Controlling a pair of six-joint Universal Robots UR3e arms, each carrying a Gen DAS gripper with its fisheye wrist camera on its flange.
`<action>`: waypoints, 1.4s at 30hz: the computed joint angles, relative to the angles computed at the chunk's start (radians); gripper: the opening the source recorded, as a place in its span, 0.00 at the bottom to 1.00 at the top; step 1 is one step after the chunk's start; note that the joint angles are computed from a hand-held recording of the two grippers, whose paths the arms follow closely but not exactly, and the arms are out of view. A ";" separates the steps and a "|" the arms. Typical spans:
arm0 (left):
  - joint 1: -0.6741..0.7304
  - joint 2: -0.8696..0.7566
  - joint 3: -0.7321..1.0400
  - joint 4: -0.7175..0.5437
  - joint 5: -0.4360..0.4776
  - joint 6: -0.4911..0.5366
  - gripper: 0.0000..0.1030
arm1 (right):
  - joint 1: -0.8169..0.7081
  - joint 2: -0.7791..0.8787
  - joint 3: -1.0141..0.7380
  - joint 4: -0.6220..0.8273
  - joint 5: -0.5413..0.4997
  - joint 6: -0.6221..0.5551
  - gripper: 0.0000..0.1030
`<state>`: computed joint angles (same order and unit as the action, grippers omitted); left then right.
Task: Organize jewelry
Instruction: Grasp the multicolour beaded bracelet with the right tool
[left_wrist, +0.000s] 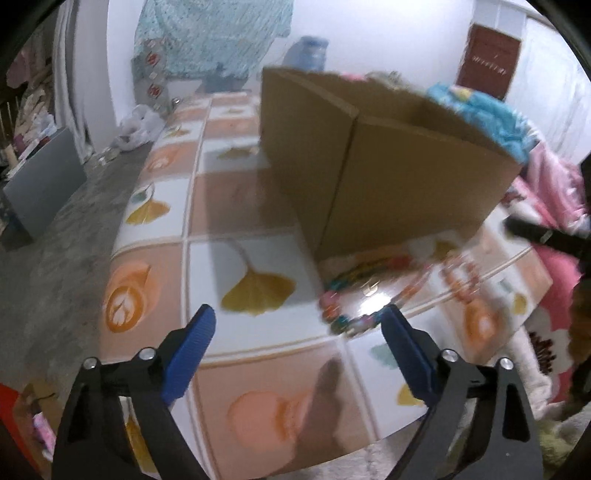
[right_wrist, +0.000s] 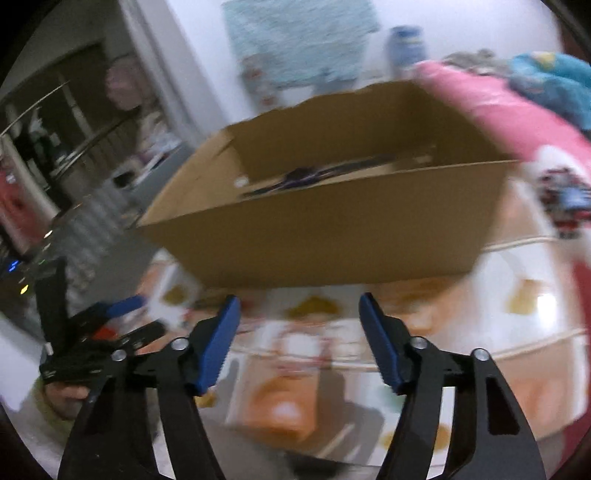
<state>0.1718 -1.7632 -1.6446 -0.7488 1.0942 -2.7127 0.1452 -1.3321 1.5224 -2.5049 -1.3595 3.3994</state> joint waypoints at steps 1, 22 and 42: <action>0.006 0.000 0.006 -0.012 -0.034 0.001 0.78 | 0.014 0.029 -0.039 0.022 0.010 -0.006 0.52; -0.086 -0.157 0.201 -0.132 0.048 0.045 0.23 | 0.142 0.567 -0.880 0.546 -0.080 -0.163 0.14; -0.015 0.074 0.094 -0.160 -0.160 -0.001 0.09 | 0.076 0.326 -0.537 0.312 0.056 -0.154 0.07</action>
<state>0.1569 -1.6890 -1.5510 -0.9092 0.9341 -2.7139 0.2210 -1.0061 0.9851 -2.1933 -1.3033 3.2456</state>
